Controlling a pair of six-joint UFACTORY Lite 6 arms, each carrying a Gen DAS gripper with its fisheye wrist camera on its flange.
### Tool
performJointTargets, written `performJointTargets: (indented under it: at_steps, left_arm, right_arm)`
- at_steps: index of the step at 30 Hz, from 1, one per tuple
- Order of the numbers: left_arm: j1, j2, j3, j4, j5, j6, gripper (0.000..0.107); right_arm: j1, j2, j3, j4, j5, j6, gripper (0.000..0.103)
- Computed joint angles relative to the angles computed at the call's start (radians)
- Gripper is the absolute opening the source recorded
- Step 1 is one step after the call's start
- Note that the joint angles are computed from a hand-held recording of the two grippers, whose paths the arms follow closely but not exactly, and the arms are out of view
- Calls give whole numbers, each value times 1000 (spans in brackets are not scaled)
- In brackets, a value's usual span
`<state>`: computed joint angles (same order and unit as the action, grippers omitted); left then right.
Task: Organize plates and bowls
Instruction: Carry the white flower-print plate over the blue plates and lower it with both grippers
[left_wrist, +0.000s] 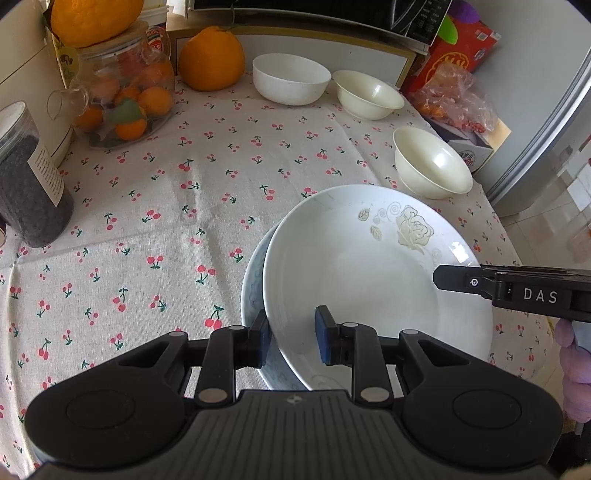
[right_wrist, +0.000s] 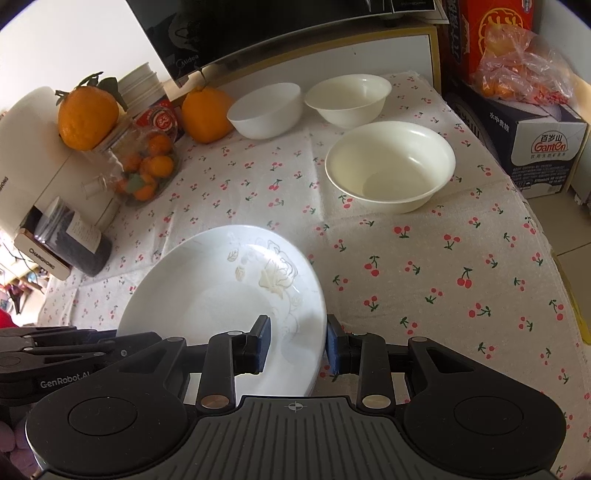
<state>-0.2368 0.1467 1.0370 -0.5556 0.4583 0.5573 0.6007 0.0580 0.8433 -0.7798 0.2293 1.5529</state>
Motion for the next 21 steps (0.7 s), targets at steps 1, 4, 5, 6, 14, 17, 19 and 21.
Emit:
performJointTargets:
  at_steps: [1,4,5,6,14,17,19,21]
  left_arm:
    - [0,0,0,0,-2,0,23]
    - [-4,-2,-5,2,-8,-2,23]
    - [-5,-5,-8,4,-11,-3,23]
    - [-8,-9,-12,8,-16,-6,23]
    - [-15,-11,-18,9,-23,6,25]
    - [-22,-12,-19,26,-28,-7,26]
    - [-28,-15,-20,43,-30,-23,26]
    - [-33,-14,-18,62,-31,-41,26]
  right_arm:
    - [2,1,1,-7,3,3,31]
    - [10,9,11,-17,21,0,31]
    - [18,15,20,-21,36,-3,31]
    - [26,22,28,-26,51,-6,31]
    - [85,60,89,-15,176,-47,30]
    - [105,71,113,14,221,-80,30]
    - [118,77,126,33,248,-98,30]
    - [122,76,133,57,261,-117,30]
